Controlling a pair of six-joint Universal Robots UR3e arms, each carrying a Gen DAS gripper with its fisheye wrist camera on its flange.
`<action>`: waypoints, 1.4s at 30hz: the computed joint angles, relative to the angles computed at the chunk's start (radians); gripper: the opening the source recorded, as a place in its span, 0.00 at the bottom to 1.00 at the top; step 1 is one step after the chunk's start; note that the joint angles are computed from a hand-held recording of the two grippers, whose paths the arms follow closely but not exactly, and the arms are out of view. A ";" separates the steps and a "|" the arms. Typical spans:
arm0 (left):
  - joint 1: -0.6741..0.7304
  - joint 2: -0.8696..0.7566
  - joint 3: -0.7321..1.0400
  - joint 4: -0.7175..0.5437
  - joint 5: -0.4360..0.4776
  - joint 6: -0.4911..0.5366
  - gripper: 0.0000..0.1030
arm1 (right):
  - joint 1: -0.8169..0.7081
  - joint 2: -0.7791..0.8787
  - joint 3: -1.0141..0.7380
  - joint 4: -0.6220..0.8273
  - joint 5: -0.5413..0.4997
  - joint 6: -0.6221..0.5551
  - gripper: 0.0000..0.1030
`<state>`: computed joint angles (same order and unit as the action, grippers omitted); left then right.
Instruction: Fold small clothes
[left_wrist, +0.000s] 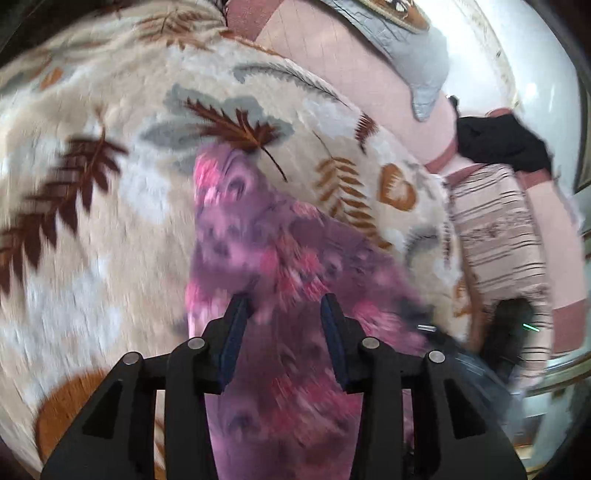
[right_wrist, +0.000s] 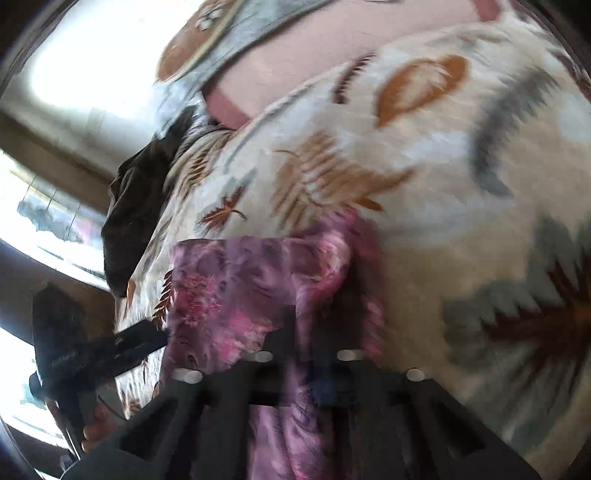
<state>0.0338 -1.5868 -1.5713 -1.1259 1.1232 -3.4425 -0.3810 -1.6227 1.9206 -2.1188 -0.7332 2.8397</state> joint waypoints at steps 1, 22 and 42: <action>-0.014 -0.020 0.000 0.037 0.039 0.002 0.37 | -0.014 -0.020 0.023 -0.031 0.038 -0.024 0.05; -0.132 -0.251 0.252 -0.096 0.346 -0.005 0.61 | 0.211 0.172 -0.076 -0.256 -0.285 0.002 0.13; -0.301 0.260 -0.160 -0.088 0.436 0.061 0.75 | -0.163 -0.531 0.119 0.600 -0.087 -0.625 0.38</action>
<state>-0.2675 -1.3264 -1.7315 -1.2138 1.5589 -3.3811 -0.5444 -2.1540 2.0394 -1.5189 -0.8198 2.2151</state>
